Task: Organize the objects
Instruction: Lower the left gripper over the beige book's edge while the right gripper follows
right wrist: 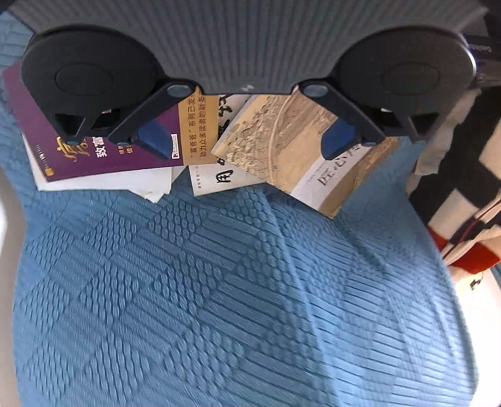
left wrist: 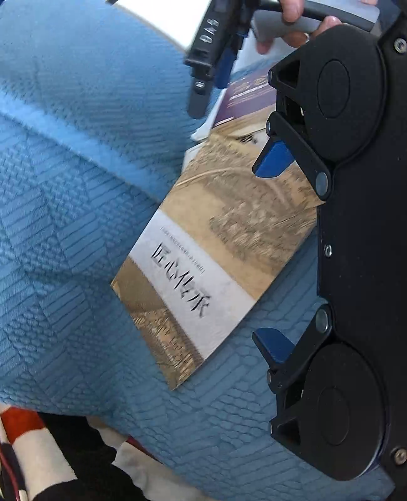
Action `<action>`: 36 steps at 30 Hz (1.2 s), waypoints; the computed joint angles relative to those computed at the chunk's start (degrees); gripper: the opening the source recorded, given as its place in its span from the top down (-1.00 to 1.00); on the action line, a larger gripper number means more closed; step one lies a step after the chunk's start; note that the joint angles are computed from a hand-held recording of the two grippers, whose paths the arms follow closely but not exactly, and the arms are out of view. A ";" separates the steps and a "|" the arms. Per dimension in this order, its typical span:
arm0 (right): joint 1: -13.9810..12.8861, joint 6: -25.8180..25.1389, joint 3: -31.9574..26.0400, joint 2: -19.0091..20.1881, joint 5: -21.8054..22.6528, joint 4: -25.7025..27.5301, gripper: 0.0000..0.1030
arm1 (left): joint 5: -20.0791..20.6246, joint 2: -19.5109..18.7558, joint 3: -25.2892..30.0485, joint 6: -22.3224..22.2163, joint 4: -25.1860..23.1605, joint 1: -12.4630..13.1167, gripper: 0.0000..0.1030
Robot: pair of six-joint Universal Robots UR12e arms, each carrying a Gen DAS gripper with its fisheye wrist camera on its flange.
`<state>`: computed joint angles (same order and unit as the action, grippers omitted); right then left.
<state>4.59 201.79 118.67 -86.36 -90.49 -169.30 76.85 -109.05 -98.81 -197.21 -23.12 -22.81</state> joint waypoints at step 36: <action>-0.26 -1.41 -1.11 3.75 0.58 0.82 -1.00 | 0.38 -2.47 1.90 -7.59 -4.26 1.45 -0.99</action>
